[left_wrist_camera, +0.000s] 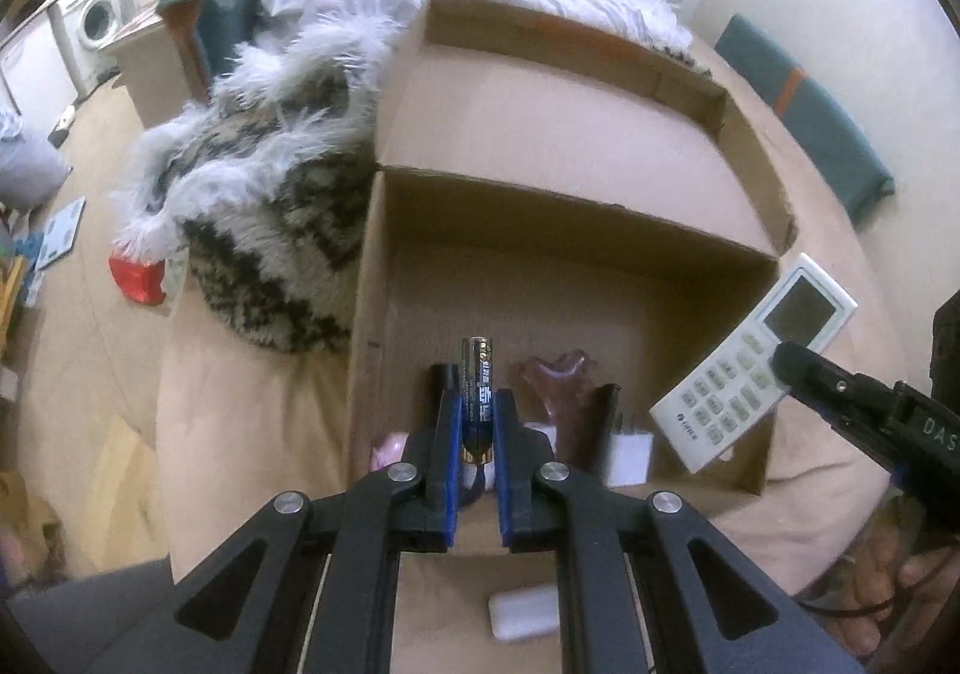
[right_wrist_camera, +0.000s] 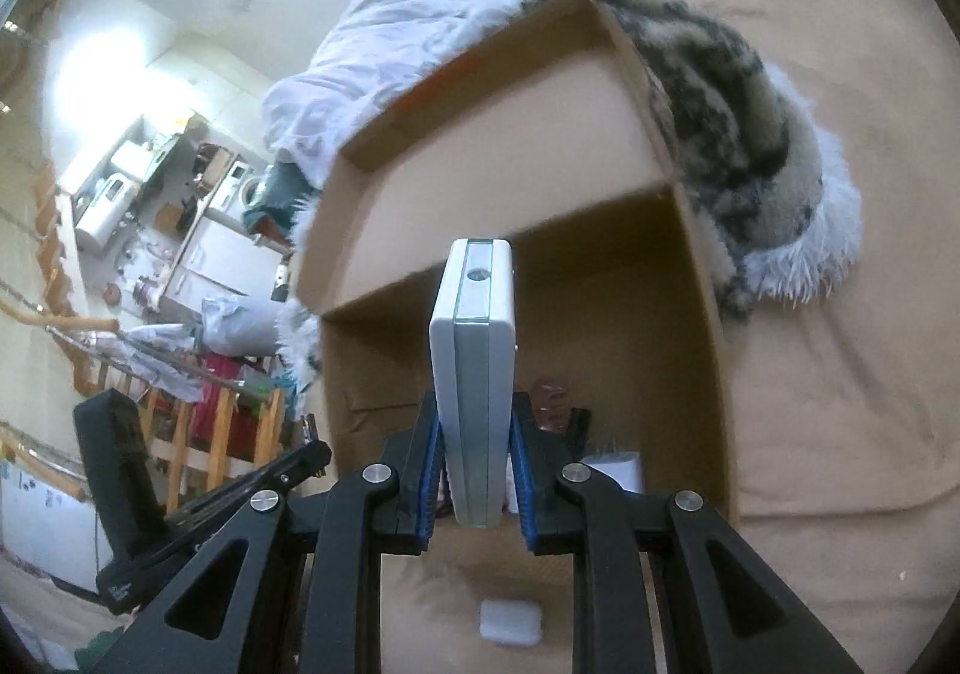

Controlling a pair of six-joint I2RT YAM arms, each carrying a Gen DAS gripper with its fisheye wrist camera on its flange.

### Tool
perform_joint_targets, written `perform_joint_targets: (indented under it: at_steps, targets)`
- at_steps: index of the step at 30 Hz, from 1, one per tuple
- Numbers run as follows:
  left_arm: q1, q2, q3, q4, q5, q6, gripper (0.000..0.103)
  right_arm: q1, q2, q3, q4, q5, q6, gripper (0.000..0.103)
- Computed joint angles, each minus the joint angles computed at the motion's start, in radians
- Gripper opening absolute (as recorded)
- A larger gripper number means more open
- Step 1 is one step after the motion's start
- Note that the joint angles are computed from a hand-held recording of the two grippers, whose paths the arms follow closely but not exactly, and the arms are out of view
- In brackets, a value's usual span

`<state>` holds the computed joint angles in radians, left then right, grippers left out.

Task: Organize rigid objects
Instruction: 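Carry battery and remote into the box and open both tools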

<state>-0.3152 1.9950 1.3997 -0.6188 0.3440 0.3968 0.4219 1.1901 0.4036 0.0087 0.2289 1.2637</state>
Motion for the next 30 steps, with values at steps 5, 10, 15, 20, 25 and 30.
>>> perform_joint_targets:
  at_steps: [5, 10, 15, 20, 25, 30]
  targets:
    - [-0.036, 0.076, 0.002, 0.057, -0.038, -0.016, 0.009, -0.049, 0.192, -0.055, 0.218, -0.084, 0.019, 0.022]
    - [-0.046, 0.136, -0.010, 0.104, -0.055, -0.017, 0.009, -0.073, 0.308, -0.066, 0.332, -0.145, 0.034, 0.023]
    - [-0.064, 0.124, -0.088, 0.212, -0.087, 0.031, 0.009, -0.098, 0.421, -0.066, 0.435, -0.207, 0.044, 0.023]
    - [-0.070, 0.124, -0.102, 0.239, -0.089, 0.032, 0.009, -0.095, 0.483, -0.029, 0.432, -0.229, 0.050, 0.023]
    - [-0.069, 0.136, -0.080, 0.210, -0.091, 0.022, 0.009, -0.104, 0.493, -0.020, 0.423, -0.236, 0.048, 0.023]
    - [-0.061, 0.162, -0.049, 0.193, -0.091, 0.017, 0.009, -0.102, 0.498, -0.004, 0.407, -0.234, 0.054, 0.023]
